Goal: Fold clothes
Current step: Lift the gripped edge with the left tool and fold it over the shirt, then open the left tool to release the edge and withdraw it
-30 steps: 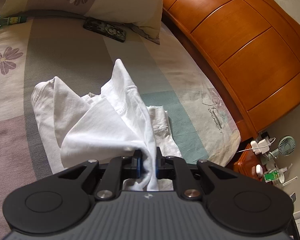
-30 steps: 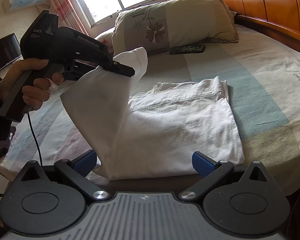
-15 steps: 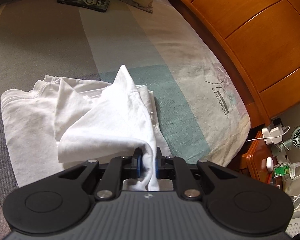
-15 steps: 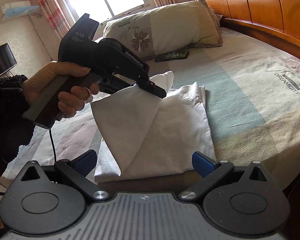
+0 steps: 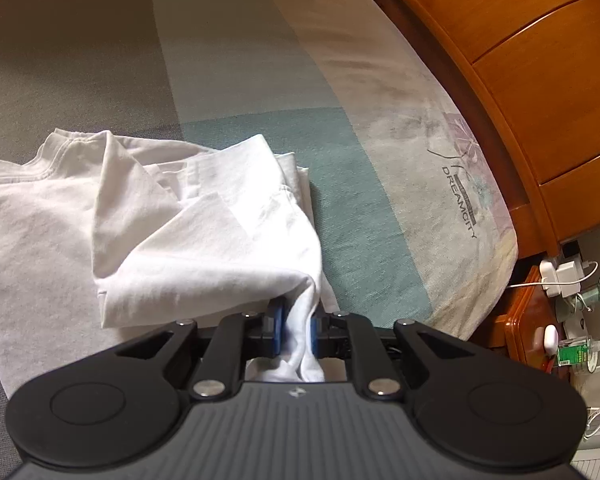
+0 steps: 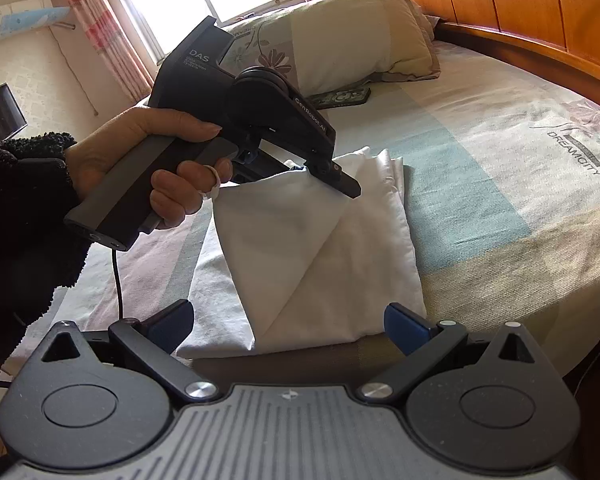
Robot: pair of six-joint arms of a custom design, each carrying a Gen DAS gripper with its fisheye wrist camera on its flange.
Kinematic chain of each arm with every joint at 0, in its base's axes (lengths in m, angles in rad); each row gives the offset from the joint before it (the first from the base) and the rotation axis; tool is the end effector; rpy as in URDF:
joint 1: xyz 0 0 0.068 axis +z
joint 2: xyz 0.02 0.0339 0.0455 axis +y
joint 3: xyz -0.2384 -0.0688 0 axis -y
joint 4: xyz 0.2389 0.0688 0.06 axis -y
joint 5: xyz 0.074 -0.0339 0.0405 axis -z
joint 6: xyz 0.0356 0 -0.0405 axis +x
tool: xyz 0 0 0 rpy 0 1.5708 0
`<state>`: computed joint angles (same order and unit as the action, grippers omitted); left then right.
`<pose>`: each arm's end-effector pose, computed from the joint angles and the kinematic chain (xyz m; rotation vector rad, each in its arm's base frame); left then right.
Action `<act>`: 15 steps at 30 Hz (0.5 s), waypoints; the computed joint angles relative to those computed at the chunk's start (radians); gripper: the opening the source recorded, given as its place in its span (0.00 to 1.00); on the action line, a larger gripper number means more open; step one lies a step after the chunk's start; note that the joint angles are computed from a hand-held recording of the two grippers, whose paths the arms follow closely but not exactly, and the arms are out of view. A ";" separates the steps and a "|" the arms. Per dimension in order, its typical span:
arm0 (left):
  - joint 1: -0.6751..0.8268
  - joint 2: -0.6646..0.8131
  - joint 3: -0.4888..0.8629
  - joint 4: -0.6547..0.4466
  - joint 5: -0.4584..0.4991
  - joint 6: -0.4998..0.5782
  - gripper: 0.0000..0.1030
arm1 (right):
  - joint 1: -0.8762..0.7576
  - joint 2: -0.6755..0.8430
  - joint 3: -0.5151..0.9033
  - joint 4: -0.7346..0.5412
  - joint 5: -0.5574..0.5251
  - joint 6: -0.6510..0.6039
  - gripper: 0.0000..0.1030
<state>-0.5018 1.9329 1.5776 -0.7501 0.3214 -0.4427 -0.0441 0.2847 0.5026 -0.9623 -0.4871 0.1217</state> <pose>0.3432 -0.2011 0.2133 0.1894 2.7834 -0.7030 0.0897 0.0127 0.2192 -0.0585 2.2814 0.6019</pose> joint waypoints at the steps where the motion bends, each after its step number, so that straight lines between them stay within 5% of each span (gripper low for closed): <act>1: -0.001 0.011 0.010 -0.005 0.004 -0.002 0.11 | 0.000 0.001 0.000 -0.002 0.002 0.001 1.00; 9: -0.001 0.052 0.041 0.001 0.055 -0.008 0.32 | 0.000 0.017 -0.003 -0.006 0.014 -0.006 1.00; 11: -0.004 0.065 0.068 -0.023 0.079 0.036 0.45 | 0.002 0.022 -0.004 -0.002 0.018 -0.002 1.00; 15: -0.020 0.079 0.132 -0.099 0.096 0.126 0.50 | 0.019 0.031 -0.005 0.011 0.039 0.015 1.00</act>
<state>-0.5216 2.0121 1.7091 -0.8489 0.4173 -0.3167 -0.0254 0.3162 0.4978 -0.9515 -0.4479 0.1364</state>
